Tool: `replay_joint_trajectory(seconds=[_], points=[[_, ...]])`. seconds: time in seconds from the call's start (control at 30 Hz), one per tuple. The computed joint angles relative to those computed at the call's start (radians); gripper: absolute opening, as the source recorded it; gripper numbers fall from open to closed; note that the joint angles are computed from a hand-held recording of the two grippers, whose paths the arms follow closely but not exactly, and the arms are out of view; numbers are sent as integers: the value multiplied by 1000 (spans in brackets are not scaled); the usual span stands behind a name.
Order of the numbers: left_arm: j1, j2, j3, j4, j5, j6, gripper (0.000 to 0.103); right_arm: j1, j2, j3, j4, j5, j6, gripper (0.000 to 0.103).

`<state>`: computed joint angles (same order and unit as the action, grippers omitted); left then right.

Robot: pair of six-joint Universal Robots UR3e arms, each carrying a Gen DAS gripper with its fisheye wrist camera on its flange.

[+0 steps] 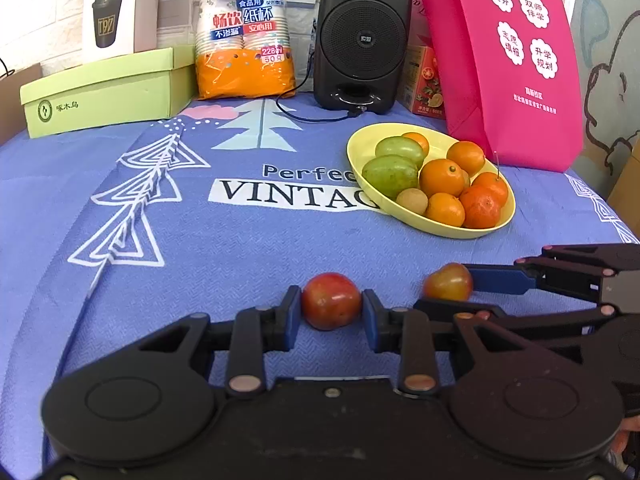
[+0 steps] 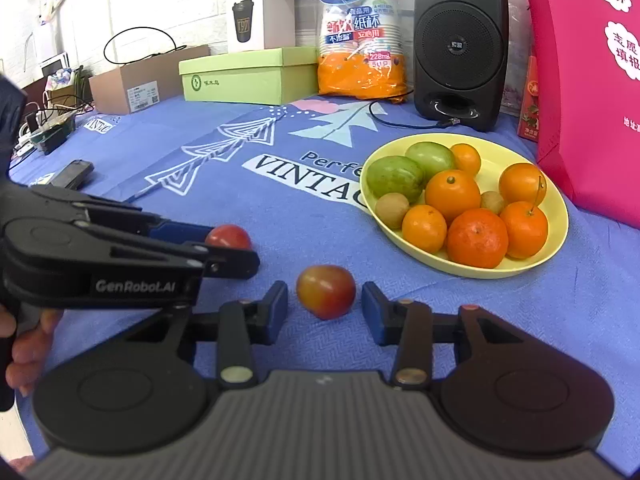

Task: Organize fruits
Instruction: 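Grasp a red fruit with the left tool while the right grasps another, then carry both red fruits onto the yellow plate and open both tools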

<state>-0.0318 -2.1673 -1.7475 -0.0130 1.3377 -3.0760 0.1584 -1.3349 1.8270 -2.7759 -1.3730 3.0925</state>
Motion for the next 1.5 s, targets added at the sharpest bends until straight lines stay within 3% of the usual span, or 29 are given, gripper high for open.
replay_joint_trajectory(seconds=[0.13, 0.73, 1.03, 1.37, 1.5], points=[[1, 4, -7, 0, -3, -6, 31, -4, -7, 8, -5, 1, 3, 31], [-40, 44, -41, -13, 24, 1, 31, -122, -293, 262, 24, -14, 6, 30], [-103, 36, -4, -40, 78, 21, 31, -182, -358, 322, 20, 12, 6, 30], [-121, -2, 133, -116, 49, 47, 31, -205, -336, 262, 21, 33, -19, 30], [-125, -75, 326, -204, 38, 78, 31, -209, -258, 149, 19, 31, -51, 30]])
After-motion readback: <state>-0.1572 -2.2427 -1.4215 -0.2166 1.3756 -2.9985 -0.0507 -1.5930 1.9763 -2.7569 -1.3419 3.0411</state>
